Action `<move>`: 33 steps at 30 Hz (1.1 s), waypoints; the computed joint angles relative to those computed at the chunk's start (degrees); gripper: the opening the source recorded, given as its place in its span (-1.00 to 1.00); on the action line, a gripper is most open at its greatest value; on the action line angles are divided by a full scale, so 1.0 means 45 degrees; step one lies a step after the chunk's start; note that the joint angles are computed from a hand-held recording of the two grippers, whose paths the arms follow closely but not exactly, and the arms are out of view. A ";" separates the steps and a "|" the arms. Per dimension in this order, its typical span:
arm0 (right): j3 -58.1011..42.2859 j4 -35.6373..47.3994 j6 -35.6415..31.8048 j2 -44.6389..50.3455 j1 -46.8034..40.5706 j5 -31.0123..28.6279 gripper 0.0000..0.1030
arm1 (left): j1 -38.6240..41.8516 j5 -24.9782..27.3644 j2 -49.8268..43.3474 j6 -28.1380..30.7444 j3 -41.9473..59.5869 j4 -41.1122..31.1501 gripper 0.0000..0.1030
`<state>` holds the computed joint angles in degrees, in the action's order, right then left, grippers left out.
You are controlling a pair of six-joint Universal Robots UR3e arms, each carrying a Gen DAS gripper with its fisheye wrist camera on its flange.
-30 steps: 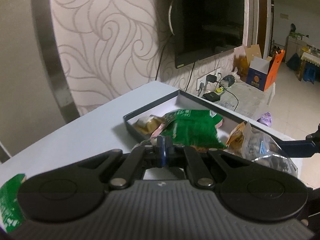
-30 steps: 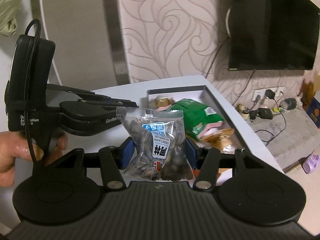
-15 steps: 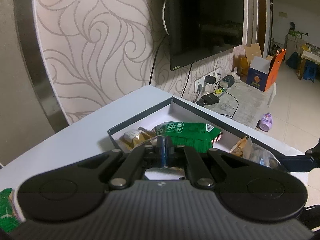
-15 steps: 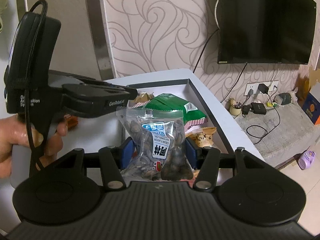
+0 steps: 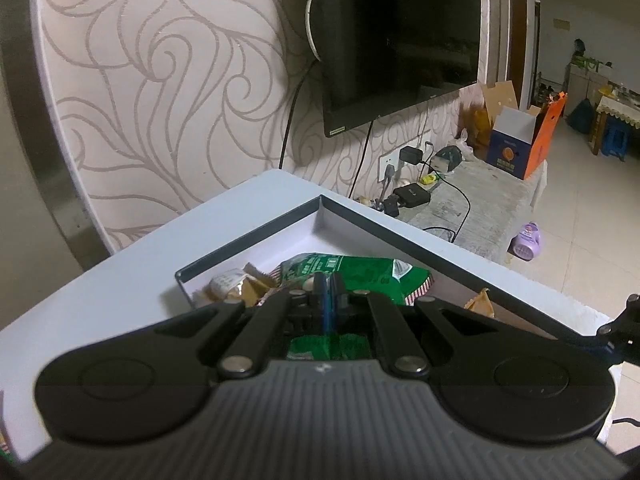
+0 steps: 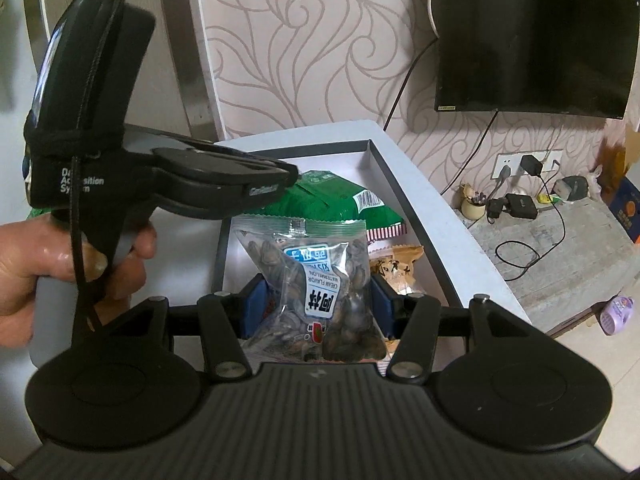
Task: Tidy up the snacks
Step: 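Open the left tool to release the small packet into the box, then lower the clear nut bag into the box and open the right tool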
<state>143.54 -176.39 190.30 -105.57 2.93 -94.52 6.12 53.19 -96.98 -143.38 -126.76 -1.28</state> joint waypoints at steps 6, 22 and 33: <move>0.0019 -0.0139 -0.0277 0.0267 -0.0405 0.0447 0.17 | -0.0313 0.0244 -0.0597 -0.0254 0.0334 0.0481 -0.89; 0.0089 -0.0139 -0.0752 0.0742 -0.1187 0.1102 0.17 | -0.1253 0.1037 -0.2371 -0.0921 0.1738 0.1104 -0.89; -0.0113 -0.0273 -0.0982 0.1299 -0.1255 0.1347 0.17 | -0.1587 0.1350 -0.2778 -0.0830 0.2077 0.1313 -0.88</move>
<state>143.03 -177.62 185.88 -99.73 -2.72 -88.46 -1.02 59.27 -109.48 -147.12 -117.41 4.63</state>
